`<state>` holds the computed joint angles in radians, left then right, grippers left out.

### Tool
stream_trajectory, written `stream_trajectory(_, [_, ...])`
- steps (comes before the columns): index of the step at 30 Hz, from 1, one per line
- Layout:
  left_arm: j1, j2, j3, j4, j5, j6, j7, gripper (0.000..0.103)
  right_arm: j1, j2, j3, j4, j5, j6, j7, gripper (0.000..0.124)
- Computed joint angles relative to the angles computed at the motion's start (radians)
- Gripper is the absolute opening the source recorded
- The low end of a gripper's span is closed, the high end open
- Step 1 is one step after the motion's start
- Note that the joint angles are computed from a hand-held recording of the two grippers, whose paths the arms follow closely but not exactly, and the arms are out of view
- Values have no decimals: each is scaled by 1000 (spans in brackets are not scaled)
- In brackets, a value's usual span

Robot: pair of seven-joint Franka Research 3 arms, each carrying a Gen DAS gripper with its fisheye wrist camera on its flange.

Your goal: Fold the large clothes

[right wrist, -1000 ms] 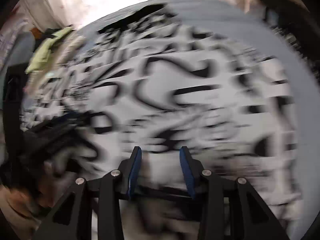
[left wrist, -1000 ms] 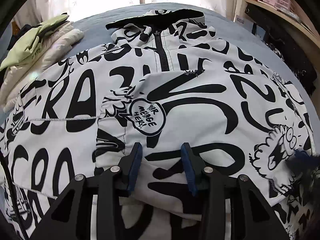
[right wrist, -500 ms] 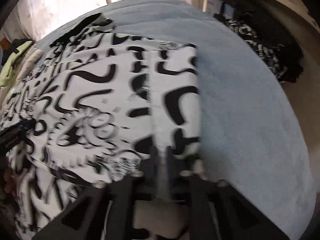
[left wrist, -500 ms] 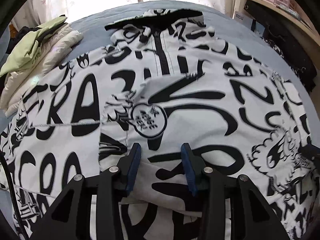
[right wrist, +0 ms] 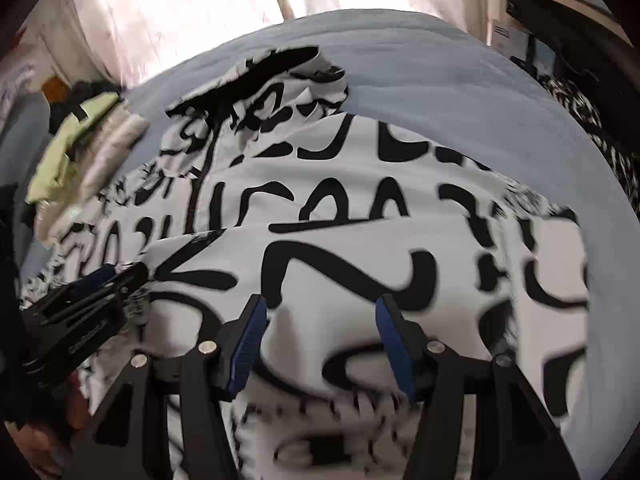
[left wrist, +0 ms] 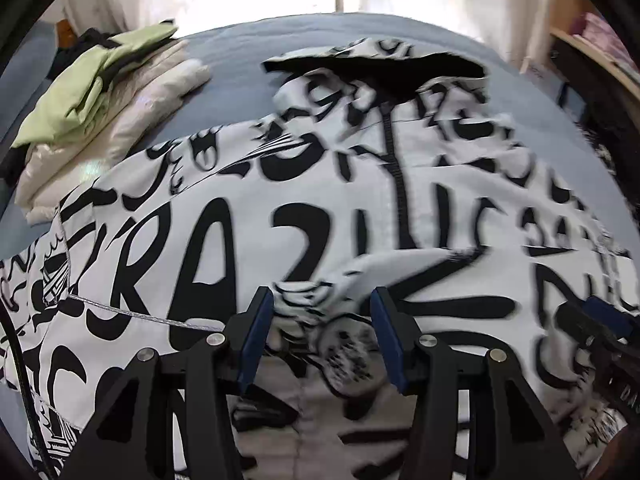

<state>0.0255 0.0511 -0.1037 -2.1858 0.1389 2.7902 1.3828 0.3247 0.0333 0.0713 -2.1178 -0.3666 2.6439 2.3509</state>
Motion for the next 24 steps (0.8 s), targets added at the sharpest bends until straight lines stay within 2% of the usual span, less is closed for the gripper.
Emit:
stream_trajectory(2, [1, 23, 10, 13, 53, -2, -45, 53, -9, 27, -21, 22, -76, -33, 65, 57])
stream_trajectory(3, [13, 35, 4, 13, 3, 7, -5, 58, -16, 24, -37, 16, -120, -44, 112, 55])
stream_trajectory(5, [22, 42, 5, -4, -7, 60, 12, 67, -39, -4, -63, -18, -210, -58, 201, 55])
stream_trajectory(6, [21, 45, 10, -9, 21, 81, 1, 73, -60, -20, -69, -45, -197, -22, 192, 37])
stream_trajectory(7, [18, 48, 17, -14, 54, 97, -17, 76, -85, -45, -77, -92, -115, 43, 134, 27])
stream_trajectory(8, [18, 50, 19, -16, 71, 107, -29, 77, -105, -64, -79, -124, -56, 77, 91, 5])
stream_trajectory(9, [18, 52, 19, -21, 82, 119, -37, 78, -122, -83, -80, -150, -12, 95, 47, 0])
stream_trajectory(10, [16, 53, 22, -20, 101, 121, -53, 79, -112, -96, -99, -172, 17, 126, 17, 0])
stream_trajectory(11, [14, 54, 26, -18, 124, 120, -72, 79, -130, -107, -83, -172, -25, 103, 55, 0])
stream_trajectory(12, [14, 55, 27, -18, 138, 121, -83, 79, -182, -119, -32, -158, -136, 25, 135, 1])
stream_trajectory(13, [13, 50, 26, -26, 146, 125, -93, 79, -199, -131, -12, -158, -178, 2, 164, 4])
stream_trajectory(15, [23, 51, 18, -24, 125, 123, -74, 79, -197, -153, -24, -178, -148, 12, 141, 5])
stream_trajectory(19, [21, 39, 21, -27, 149, 109, -90, 79, -205, -212, -27, -233, 10, 37, 18, 6])
stream_trajectory(21, [24, 24, 20, -35, 149, 101, -85, 79, -207, -241, -20, -245, 63, 19, -48, 17])
stream_trajectory(24, [27, -19, 20, -64, 146, 101, -73, 79, -222, -277, 14, -251, 68, -10, -68, 33])
